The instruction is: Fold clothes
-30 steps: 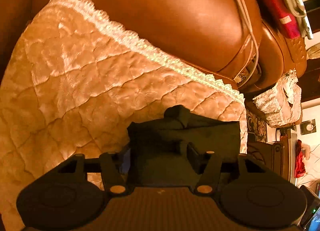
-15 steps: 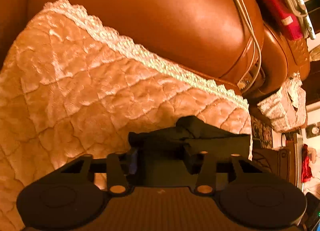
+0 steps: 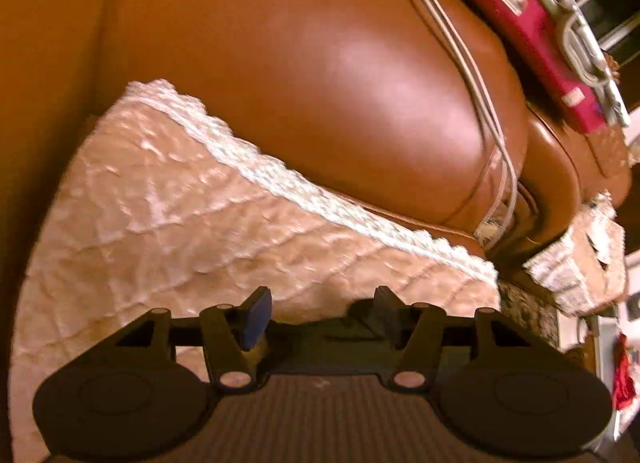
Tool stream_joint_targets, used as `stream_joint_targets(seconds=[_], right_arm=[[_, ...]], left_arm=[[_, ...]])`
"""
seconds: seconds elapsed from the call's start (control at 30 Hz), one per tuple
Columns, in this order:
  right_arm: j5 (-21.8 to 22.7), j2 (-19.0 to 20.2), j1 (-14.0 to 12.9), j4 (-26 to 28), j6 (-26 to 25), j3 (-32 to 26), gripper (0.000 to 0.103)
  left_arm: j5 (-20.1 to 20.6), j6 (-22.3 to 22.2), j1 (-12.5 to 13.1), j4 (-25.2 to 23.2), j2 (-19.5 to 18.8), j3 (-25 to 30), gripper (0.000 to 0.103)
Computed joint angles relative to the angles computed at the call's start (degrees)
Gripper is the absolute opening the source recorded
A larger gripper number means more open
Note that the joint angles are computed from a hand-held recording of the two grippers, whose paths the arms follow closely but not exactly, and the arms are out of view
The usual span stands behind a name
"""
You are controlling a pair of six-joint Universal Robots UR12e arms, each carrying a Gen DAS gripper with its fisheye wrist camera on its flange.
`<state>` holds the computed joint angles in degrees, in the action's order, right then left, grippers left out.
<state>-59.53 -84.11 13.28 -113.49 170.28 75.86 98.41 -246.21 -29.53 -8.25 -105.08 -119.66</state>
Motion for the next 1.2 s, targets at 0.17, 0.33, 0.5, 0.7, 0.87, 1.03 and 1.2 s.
stream_joint_targets(seconds=[0.17,0.33,0.5,0.7,0.87,1.03,1.2], right_arm=[[-3.1,3.9,2.7,3.4,-4.0,-4.6,0.035],[-4.9,3.8,2.0,3.5,-3.7,-3.0,0.035],[-2.1,2.8,0.5,2.0,-2.5,-0.9,0.035],[-5.3,2.3,1.6,1.4,-3.0,-1.0,0.035],[-6.1,2.2,2.0,0.6,-2.4,-0.7,0.044],[-6.6,2.1,2.1,1.7,-2.2,-1.3,0.046],[-4.2,1.3,0.3,-0.3,3.2,0.0,0.047]], left_arm=[[-2.1,0.2,0.1,-3.3,-1.5,1.3,0.062],[-10.2,-6.4,3.0,2.1,-2.5,-1.3,0.063],[-12.2,-10.8,3.8,16.5,-4.6,-4.2,0.024],[0.3,3.3,-1.1,22.3,-4.4,-2.7,0.003],[3.7,6.9,-1.6,11.9,-2.4,-1.4,0.003],[-4.9,-0.1,1.1,5.3,-1.3,-2.7,0.029],[-6.3,-2.3,1.4,4.9,-1.7,-2.9,0.051]])
